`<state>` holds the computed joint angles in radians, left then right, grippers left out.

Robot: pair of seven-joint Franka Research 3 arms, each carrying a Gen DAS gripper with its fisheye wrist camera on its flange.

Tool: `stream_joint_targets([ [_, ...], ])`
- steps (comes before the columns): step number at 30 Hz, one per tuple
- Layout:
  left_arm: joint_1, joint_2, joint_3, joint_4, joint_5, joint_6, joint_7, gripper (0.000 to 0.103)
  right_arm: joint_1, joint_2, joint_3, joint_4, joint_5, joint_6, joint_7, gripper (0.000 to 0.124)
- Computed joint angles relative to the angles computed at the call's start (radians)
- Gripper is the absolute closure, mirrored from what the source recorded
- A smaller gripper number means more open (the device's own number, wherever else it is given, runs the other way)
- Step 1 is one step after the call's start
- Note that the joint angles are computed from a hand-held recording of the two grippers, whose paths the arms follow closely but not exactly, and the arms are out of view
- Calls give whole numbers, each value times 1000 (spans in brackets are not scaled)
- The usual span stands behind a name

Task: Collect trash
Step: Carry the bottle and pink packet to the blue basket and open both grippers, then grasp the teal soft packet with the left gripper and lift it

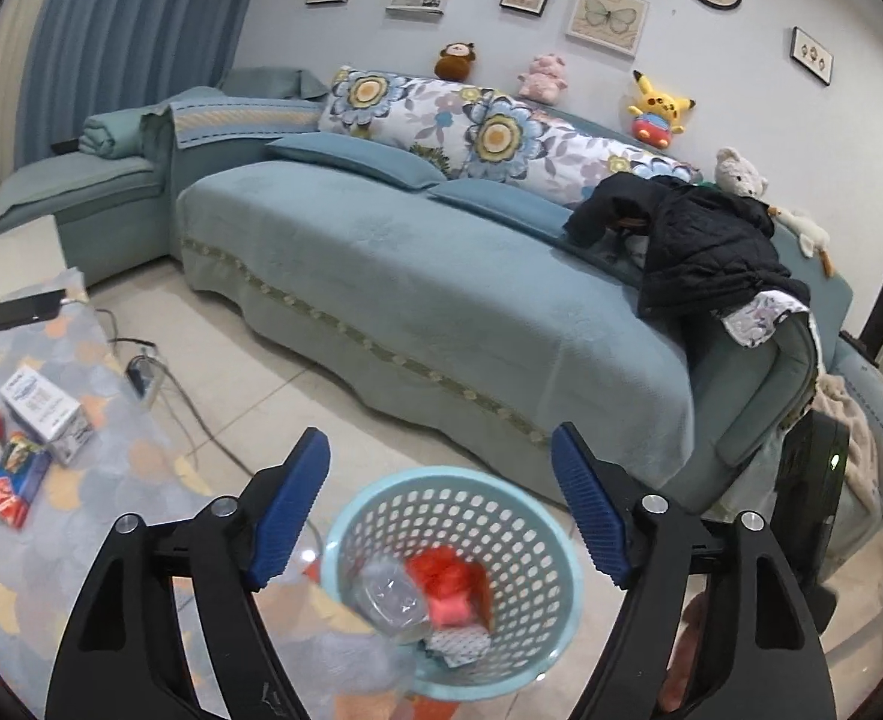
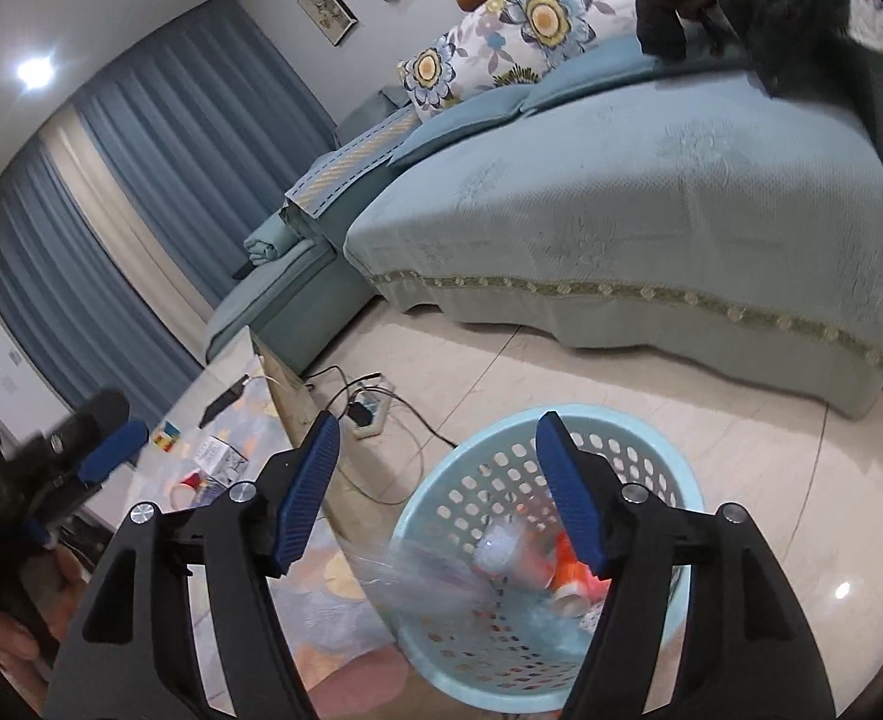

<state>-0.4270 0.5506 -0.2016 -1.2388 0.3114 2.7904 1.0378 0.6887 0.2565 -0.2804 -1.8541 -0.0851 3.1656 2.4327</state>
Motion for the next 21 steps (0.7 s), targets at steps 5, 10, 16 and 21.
stream_joint_targets([
  [5,-13,-112,78,-180,88,-19,-119,27,-229,1,275,-6,196,17,-167,60],
  [10,13,-245,118,-401,251,-107,-226,27,-198,10,273,16,243,0,-233,60],
  [16,125,-404,117,-620,326,-160,-320,27,-167,73,285,131,237,-84,-297,60],
  [21,229,-499,124,-717,406,-203,-437,27,-129,154,297,267,203,-165,-346,59],
])
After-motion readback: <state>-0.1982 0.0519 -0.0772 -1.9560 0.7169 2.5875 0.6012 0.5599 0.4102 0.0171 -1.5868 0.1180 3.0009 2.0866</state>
